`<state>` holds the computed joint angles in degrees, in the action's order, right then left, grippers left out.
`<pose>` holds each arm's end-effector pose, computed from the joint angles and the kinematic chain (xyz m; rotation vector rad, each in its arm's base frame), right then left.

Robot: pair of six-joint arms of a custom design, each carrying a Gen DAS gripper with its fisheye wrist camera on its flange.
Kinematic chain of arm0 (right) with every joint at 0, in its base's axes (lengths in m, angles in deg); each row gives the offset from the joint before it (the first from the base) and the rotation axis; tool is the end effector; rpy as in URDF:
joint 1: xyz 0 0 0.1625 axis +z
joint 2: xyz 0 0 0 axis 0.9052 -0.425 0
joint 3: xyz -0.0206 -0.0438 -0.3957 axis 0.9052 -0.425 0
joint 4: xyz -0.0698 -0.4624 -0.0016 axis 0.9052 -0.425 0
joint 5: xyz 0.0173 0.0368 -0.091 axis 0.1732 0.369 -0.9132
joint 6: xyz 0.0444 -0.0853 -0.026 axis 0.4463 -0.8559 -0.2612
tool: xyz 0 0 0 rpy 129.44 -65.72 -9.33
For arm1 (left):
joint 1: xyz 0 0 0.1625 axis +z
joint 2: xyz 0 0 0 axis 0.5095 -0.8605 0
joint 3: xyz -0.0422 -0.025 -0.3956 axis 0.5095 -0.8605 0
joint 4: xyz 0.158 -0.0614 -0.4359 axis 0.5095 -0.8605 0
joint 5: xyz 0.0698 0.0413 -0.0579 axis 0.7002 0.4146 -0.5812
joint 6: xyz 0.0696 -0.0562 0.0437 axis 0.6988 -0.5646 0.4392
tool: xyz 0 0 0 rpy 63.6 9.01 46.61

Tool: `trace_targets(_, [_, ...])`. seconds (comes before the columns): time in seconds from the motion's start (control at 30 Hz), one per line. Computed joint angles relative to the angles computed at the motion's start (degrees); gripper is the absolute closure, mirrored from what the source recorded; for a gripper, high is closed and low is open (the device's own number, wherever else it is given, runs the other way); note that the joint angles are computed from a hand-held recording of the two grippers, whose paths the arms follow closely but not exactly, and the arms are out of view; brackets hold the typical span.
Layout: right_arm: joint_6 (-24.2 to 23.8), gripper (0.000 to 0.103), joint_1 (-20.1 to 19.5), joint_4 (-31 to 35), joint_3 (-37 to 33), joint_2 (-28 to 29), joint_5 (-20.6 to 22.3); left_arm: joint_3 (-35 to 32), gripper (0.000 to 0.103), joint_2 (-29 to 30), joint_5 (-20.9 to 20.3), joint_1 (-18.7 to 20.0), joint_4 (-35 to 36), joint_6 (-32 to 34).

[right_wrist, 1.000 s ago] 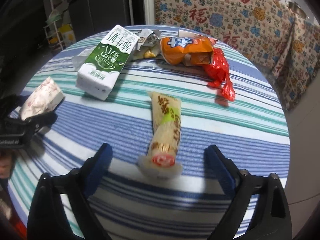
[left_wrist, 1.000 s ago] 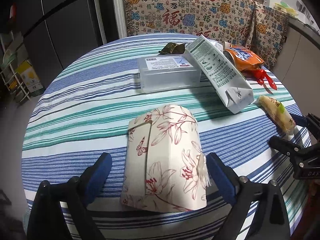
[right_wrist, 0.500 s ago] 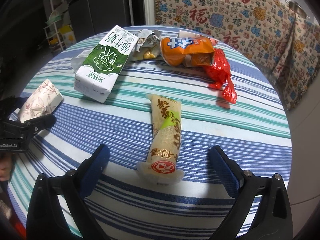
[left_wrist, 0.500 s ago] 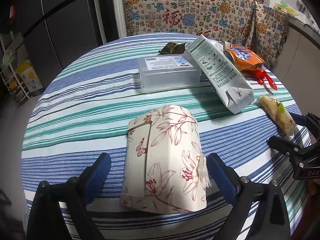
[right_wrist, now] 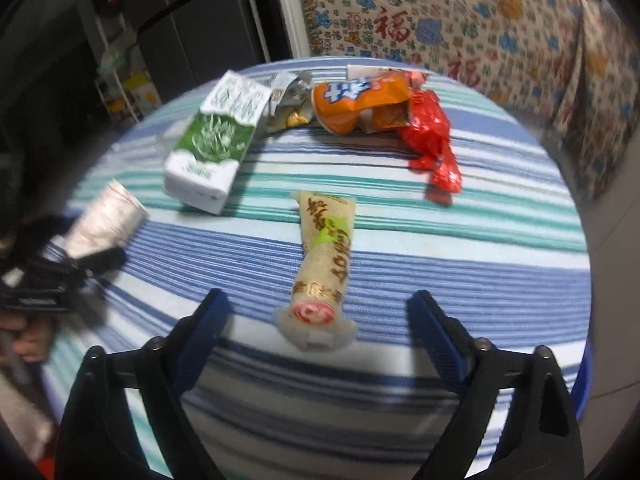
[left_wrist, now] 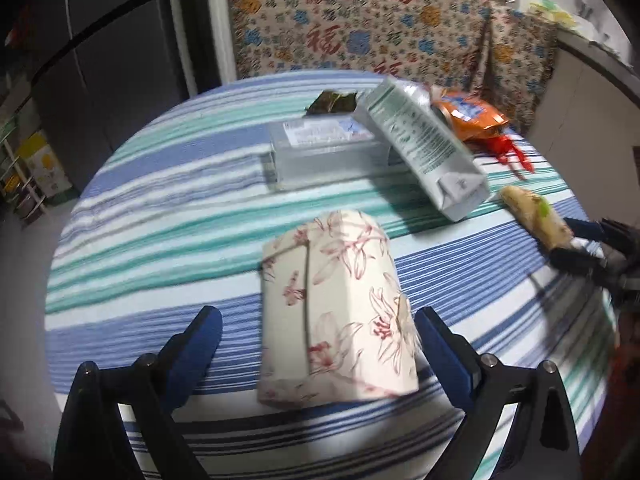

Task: Collect trash
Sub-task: 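Close the right tool on the wrapped sausage stick and lift it, then carry the paper box and sausage stick to the wastebasket and release both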

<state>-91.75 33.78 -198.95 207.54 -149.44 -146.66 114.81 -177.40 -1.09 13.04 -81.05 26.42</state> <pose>0.1825 -0.5053 0.1062 1.0192 -2.4934 0.5103 -0.1449 -0.4371 0.2096 0.2656 2.2511 -0.7634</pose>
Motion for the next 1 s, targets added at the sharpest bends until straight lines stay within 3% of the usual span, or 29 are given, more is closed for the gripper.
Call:
trace_targets(0.1, [1.6, 0.012, 0.1, 5.3, -0.6, -3.7, 1.5, 0.5, 0.004, -2.3, -3.9, 0.2, -3.5, 3.5])
trace_targets(0.17, [4.1, 0.012, 0.4, 12.4, -2.9, -4.5, 1.6, -0.8, 0.004, -1.1, -6.9, 1.3, -3.7, 2.9])
trace_targets(0.23, [5.7, 0.015, 1.2, 16.7, -5.2, -3.8, 0.3, -2.3, 0.007, 1.2, -6.6, 1.6, -2.0, 1.3])
trace_targets(0.27, [6.4, 0.019, 1.7, 17.7, -6.2, -3.0, -0.9, -2.8, 0.010, 2.1, -6.0, 1.4, -1.2, 0.8])
trace_targets(0.33, [7.8, 0.024, 2.6, 20.9, -8.9, -0.6, -3.2, -3.5, 0.033, 2.9, -5.3, 1.0, 0.2, 0.2])
trace_targets(0.4, [8.0, 0.031, 2.8, 22.0, -10.3, 1.1, -4.2, -3.5, 0.034, 2.7, -5.6, 0.9, -0.1, 0.2])
trace_targets(0.43, [7.7, 0.047, 2.8, 22.1, -10.7, 1.7, -4.5, -3.4, 0.036, 2.5, -5.6, 1.0, -0.2, 0.3])
trace_targets(0.47, [7.5, 0.087, 2.9, 22.1, -11.3, 2.6, -4.6, -3.4, 0.036, 2.4, -5.5, 1.1, -0.3, 0.2])
trace_targets(0.5, [7.6, 0.092, 2.9, 22.2, -11.5, 2.8, -4.8, -3.0, 0.037, 1.8, -5.5, 1.1, -0.5, -0.3])
trace_targets(0.77, [7.1, 0.094, 2.4, 18.3, -5.5, -4.6, -0.6, -1.4, 0.038, -3.8, -5.3, -0.8, -0.3, -2.1])
trace_targets(1.0, [8.2, 0.094, -0.2, 17.3, -3.0, -11.2, 1.2, -3.0, 0.038, -0.8, -7.1, -6.0, -3.3, 0.2])
